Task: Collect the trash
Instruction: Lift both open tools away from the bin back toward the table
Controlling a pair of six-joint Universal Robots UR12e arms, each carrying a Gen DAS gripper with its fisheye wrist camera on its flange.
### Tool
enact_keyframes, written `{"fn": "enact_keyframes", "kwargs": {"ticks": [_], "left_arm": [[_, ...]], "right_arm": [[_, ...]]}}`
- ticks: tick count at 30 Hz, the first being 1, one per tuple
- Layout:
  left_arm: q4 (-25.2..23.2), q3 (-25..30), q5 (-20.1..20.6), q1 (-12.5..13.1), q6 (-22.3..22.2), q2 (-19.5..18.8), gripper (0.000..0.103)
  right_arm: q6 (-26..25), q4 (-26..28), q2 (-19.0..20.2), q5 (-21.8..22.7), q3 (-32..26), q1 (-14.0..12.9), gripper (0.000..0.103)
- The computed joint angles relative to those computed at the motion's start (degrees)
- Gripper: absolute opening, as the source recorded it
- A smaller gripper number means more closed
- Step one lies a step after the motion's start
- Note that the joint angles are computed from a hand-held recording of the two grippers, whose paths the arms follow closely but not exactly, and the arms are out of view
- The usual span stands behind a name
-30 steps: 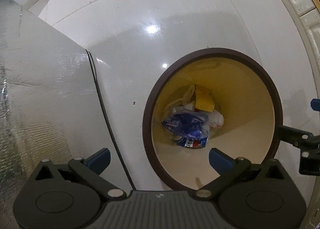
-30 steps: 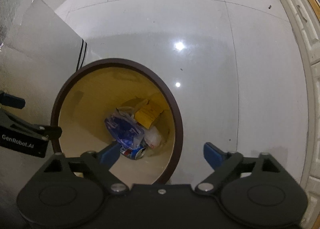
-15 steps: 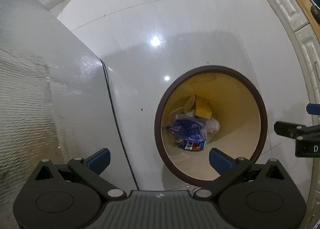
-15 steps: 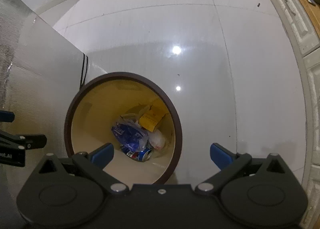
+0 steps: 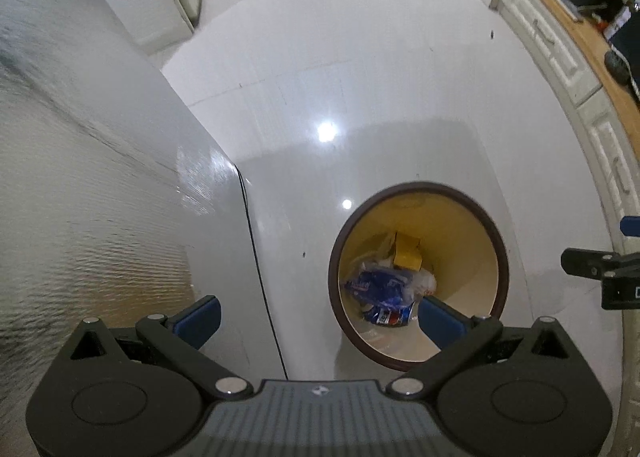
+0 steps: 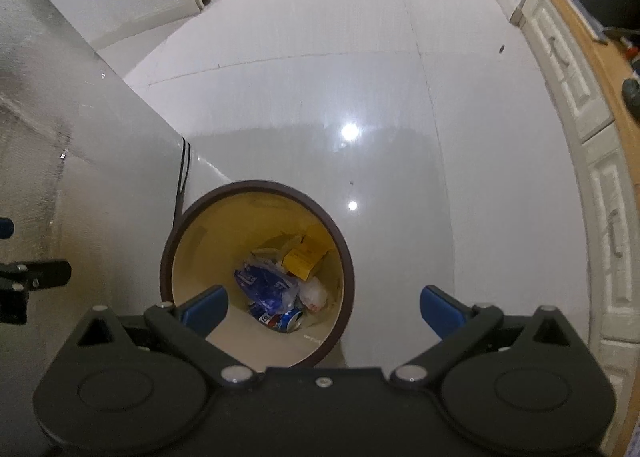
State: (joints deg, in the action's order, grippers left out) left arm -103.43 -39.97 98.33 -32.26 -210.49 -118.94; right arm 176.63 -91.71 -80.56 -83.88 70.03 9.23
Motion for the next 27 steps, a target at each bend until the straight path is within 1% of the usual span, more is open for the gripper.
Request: {"fn": "enact_keyframes", "kwargs": {"ticks": [4,8,13,17,23,27], "left_arm": [[0.3,1.3,1.8,-0.7,-0.4,0.4,0.103],[1.1,1.9,3.0,-1.4,-0.9,1.0,0.103],[3.5,1.7,4.4,-2.3,-2.0,2.2,0.103],[5.4,2.1,6.1,-3.2,-2.7,2.7,0.103],[8.7,3.3,10.6,-4.8,-2.6,2.8,0.103],[10.8,4.3,14.0,-5.8,-2.0,2.6,0.103]], "right_arm": [[1.1,-1.1,-1.5,0.4,0.0,-0.4,0.103],[1.6,-2.0,-3.0,-0.1,0.3,-0.6,0.103],[3.2,-4.2,-5.1,0.5,1.0,-1.5,0.103],[2.9,-6.9,-6.7,-0.5,1.9,-1.6,0.103],[2.9,-11.2,-8.8,-0.6,2.9,-2.1,0.103],[2.3,-16.6,-10.5,0.0,3.8,-2.4,0.103]]}}
